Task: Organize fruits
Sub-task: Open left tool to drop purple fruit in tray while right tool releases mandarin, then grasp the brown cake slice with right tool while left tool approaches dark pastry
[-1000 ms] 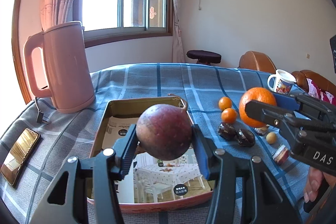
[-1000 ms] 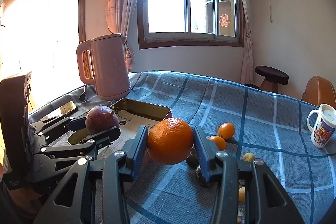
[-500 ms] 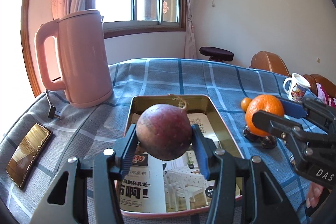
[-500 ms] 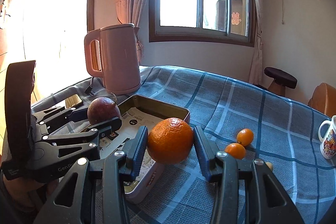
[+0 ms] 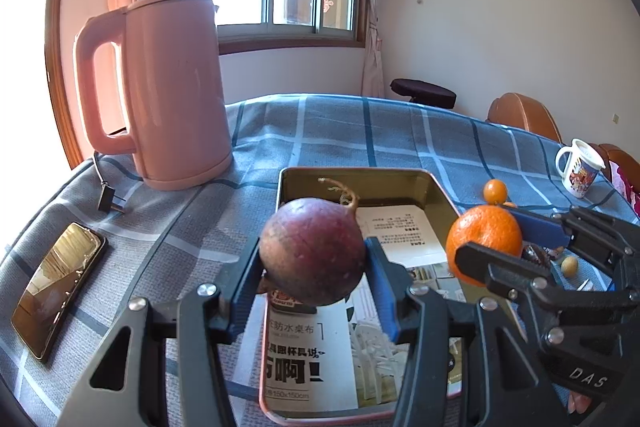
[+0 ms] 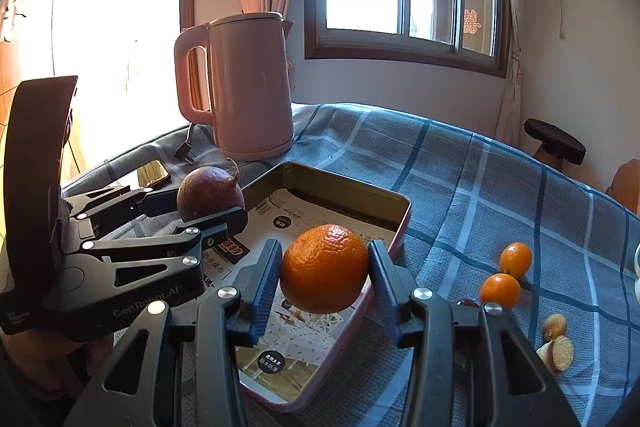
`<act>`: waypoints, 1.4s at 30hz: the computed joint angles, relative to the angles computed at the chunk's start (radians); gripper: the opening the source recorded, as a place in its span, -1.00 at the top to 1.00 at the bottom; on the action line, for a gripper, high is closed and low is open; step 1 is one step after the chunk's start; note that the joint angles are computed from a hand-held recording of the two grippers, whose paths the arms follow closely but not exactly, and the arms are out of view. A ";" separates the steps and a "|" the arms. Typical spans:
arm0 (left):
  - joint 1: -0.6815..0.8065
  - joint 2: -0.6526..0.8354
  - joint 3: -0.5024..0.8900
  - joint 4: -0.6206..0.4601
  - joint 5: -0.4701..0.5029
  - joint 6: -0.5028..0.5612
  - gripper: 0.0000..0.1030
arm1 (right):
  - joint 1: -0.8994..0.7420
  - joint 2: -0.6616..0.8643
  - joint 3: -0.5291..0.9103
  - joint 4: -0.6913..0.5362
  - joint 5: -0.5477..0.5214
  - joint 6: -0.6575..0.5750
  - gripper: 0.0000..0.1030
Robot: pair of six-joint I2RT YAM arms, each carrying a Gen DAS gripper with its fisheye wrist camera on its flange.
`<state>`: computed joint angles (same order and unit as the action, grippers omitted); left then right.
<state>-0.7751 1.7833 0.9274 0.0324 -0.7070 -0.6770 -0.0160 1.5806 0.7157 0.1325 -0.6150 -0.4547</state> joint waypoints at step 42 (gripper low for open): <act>-0.085 -0.010 -0.008 0.021 -0.094 -0.003 -0.63 | -0.317 -0.010 -0.021 -0.087 -0.053 -0.106 -0.26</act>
